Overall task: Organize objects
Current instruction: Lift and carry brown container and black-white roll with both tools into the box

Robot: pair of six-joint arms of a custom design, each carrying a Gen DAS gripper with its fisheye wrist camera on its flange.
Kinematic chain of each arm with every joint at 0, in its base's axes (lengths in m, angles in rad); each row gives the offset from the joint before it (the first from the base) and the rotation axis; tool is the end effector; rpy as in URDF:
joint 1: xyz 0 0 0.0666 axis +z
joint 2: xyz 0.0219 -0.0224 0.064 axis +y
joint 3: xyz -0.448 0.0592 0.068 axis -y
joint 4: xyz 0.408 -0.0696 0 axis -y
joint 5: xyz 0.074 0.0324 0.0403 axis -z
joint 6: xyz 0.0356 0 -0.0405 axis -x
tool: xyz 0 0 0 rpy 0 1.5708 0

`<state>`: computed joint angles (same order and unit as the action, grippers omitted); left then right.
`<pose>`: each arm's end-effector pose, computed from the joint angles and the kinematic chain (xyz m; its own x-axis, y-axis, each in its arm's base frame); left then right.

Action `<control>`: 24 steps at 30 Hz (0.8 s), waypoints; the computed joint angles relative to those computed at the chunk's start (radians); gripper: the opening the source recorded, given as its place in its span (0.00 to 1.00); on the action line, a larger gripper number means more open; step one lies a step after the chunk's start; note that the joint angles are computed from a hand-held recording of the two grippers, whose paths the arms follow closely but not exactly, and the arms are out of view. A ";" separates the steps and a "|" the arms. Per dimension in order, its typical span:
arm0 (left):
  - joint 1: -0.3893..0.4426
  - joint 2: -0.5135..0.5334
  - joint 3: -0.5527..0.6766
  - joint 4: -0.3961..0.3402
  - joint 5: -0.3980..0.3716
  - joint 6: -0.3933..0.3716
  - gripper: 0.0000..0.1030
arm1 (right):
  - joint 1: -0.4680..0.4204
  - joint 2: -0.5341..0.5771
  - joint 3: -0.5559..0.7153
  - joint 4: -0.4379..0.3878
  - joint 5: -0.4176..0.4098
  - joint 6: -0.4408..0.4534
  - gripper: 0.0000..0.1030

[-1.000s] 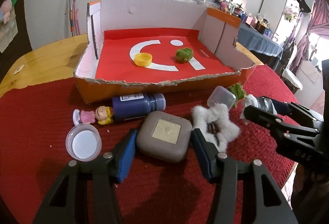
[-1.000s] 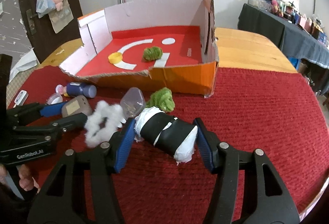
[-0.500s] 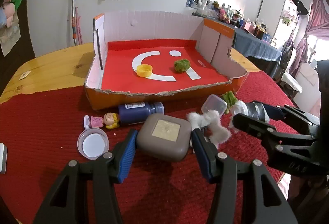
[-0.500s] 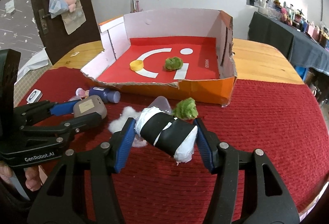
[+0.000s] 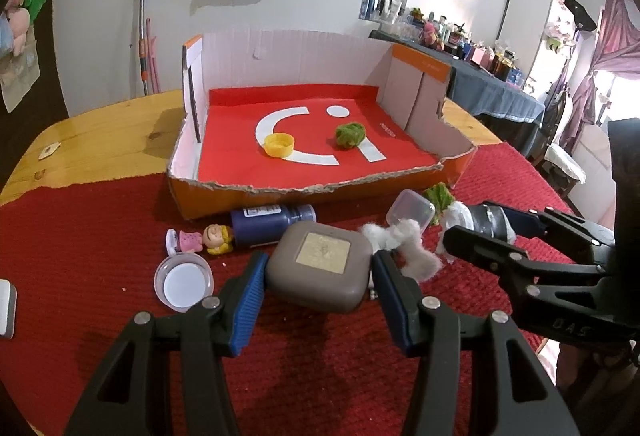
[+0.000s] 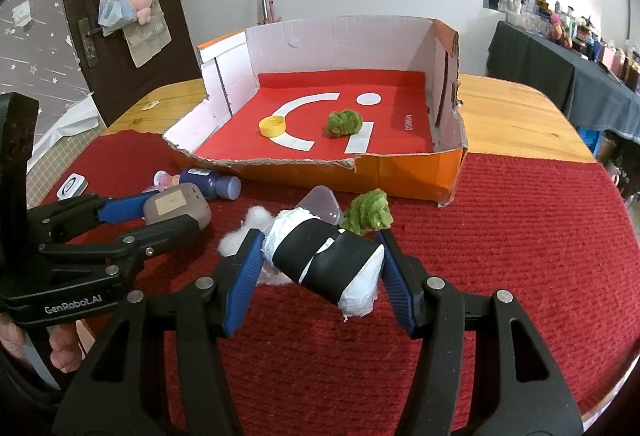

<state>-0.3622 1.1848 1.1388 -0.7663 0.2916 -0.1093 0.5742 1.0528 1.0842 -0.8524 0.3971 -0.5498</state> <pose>0.3684 -0.1510 0.4739 -0.6175 0.3457 -0.7065 0.5952 0.7926 -0.1324 0.2928 0.1726 0.4880 -0.6700 0.1405 -0.7289 0.0827 0.9899 0.1148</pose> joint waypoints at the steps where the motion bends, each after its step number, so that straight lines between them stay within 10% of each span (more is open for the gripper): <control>1: 0.001 -0.001 0.000 0.000 0.002 0.001 0.54 | 0.000 0.000 0.001 0.002 -0.001 0.002 0.54; 24: 0.022 0.018 0.057 0.007 0.038 0.015 0.53 | -0.025 0.024 0.063 0.026 -0.025 0.083 0.54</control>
